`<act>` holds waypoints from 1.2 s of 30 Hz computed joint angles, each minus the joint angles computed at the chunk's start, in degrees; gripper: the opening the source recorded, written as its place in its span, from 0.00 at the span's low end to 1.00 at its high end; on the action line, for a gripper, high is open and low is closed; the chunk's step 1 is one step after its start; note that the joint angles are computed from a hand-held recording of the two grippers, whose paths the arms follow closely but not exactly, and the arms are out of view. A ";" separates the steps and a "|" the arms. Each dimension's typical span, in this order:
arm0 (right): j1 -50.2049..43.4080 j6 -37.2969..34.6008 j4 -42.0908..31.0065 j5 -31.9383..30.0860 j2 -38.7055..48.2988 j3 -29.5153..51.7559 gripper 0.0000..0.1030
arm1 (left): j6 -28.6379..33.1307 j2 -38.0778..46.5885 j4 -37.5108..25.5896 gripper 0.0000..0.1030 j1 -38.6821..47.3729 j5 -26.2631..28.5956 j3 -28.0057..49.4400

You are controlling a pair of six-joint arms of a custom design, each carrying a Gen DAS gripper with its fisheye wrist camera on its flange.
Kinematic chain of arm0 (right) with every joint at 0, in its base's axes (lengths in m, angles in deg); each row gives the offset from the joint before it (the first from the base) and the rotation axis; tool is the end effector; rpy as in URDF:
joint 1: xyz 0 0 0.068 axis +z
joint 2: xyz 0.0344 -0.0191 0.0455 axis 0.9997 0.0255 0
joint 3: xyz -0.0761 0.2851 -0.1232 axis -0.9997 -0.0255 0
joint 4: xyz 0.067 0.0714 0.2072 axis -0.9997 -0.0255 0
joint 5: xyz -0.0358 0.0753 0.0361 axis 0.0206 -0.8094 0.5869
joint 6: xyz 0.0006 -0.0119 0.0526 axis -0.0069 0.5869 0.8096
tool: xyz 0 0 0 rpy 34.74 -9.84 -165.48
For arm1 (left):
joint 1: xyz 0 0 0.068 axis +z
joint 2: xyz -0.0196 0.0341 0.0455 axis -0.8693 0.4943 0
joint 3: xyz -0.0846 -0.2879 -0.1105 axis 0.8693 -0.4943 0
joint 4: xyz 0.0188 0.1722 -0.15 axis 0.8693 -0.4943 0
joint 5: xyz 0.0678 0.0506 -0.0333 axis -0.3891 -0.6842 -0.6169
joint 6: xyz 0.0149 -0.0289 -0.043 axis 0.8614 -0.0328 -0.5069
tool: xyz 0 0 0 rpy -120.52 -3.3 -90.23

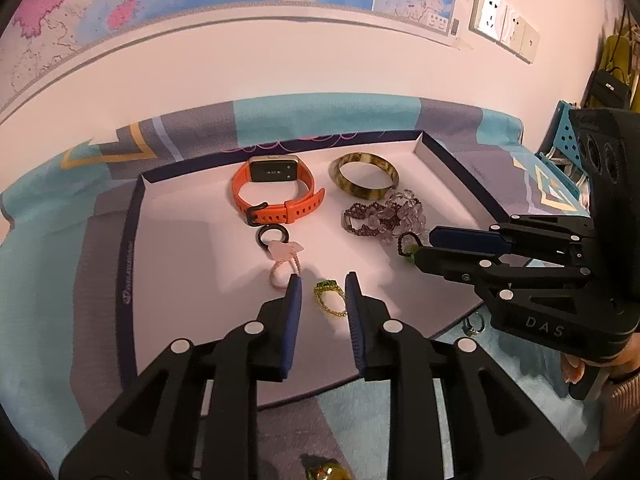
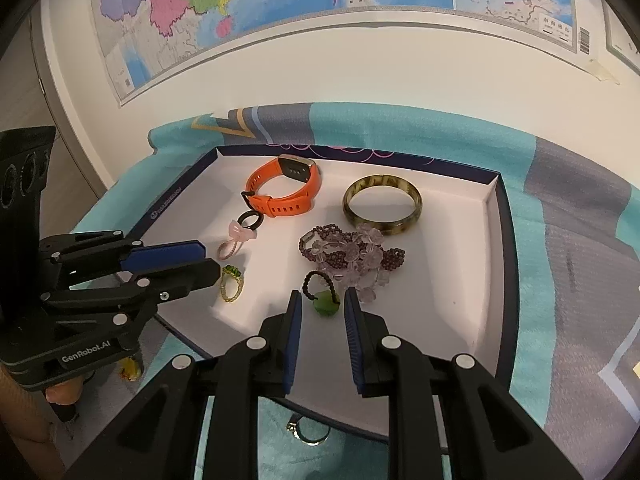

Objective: Organize jewelry
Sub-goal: 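Open the right tool to drop the green-bead cord into the box, then move the right tool to the silver ring on the cloth and grasp it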

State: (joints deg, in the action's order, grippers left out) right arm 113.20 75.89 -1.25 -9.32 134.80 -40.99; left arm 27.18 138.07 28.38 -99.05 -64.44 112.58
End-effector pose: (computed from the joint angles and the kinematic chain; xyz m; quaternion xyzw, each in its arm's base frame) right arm 0.2591 0.1256 0.1175 -0.2110 0.9160 0.1552 0.3040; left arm 0.2503 -0.1890 0.1052 0.0881 0.9261 -0.0742 0.3594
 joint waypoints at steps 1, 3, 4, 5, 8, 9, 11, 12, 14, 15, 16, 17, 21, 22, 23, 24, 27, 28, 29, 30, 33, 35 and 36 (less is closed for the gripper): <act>-0.24 -0.04 0.08 -0.36 -0.32 -0.26 0.19 | -0.05 -0.51 0.18 0.26 -0.37 -0.78 -0.44; -0.48 0.00 0.58 -0.68 -1.05 -1.11 0.19 | -0.29 -1.30 0.46 0.29 -0.87 -1.69 -1.16; -0.62 0.01 0.74 -0.88 -1.39 -1.52 0.20 | -0.52 -1.76 0.59 0.29 -1.16 -2.17 -1.57; -0.61 0.15 0.83 -0.96 -1.45 -1.61 0.23 | -0.75 -2.26 0.93 0.30 -1.39 -2.24 -2.10; -0.75 0.43 1.62 -1.41 -2.14 -2.71 0.27 | -1.42 -3.42 1.39 0.33 -2.09 -2.97 -3.28; -0.76 0.52 1.80 -1.62 -2.49 -3.16 0.27 | -1.61 -3.58 1.14 0.39 -2.51 -3.53 -3.27; -0.69 0.87 2.48 -1.73 -3.30 -4.25 0.32 | -2.13 -4.32 1.42 0.48 -3.57 -5.08 -4.18; -0.70 0.94 2.88 -1.87 -3.64 -4.80 0.33 | -2.09 -4.69 1.90 0.49 -3.92 -5.32 -4.77; -0.75 1.21 3.67 -2.41 -5.00 -6.38 0.35 | -2.29 -5.67 2.55 0.50 -5.18 -6.37 -6.21; -0.57 1.48 3.81 -2.62 -5.43 -6.75 0.36 | -2.48 -6.07 2.87 0.54 -5.73 -6.82 -6.85; -0.54 1.59 4.29 -2.98 -6.06 -7.61 0.38 | -2.62 -6.40 3.13 0.55 -6.17 -7.28 -7.37; -0.53 1.64 4.93 -3.50 -6.93 -8.86 0.39 | -2.69 -6.93 4.02 0.56 -6.90 -8.10 -8.59; -1.38 1.82 8.30 -5.94 -9.02 -13.68 0.43 | -2.98 -8.33 11.11 0.60 -8.17 -7.18 -15.38; -1.31 1.76 8.99 -5.81 -9.48 -14.95 0.45 | -3.15 -8.42 12.30 0.60 -8.35 -7.21 -16.62; -1.35 1.83 9.35 -5.71 -9.93 -16.01 0.46 | -3.49 -8.34 14.11 0.60 -8.74 -7.52 -18.63; -1.31 1.96 10.48 -5.42 -10.21 -17.20 0.46 | -3.76 -8.17 15.31 0.60 -8.94 -7.59 -19.87; -1.29 1.28 12.29 -5.18 -10.67 -19.74 0.46 | -4.66 -6.96 20.71 0.60 -10.11 -7.31 -24.15; -1.35 1.28 12.50 -4.88 -10.27 -20.09 0.46 | -4.95 -6.25 22.12 0.60 -10.78 -7.41 -25.27; -1.51 1.21 12.66 -4.85 -9.56 -20.22 0.47 | -5.12 -5.68 22.81 0.60 -11.24 -7.51 -25.76; -1.68 1.18 12.92 -4.79 -8.98 -20.36 0.47 | -5.25 -4.86 23.35 0.59 -11.67 -7.48 -26.05; -1.56 2.09 14.42 -4.30 -6.78 -20.70 0.47 | -5.84 -2.74 23.68 0.52 -11.61 -5.91 -25.62; -1.23 2.53 15.85 -4.22 -5.67 -21.13 0.47 | -6.30 -1.66 22.49 0.51 -11.23 -4.84 -24.47; -1.06 2.50 15.98 -3.88 -5.44 -21.09 0.47 | -6.44 -1.26 21.30 0.49 -11.08 -4.56 -23.62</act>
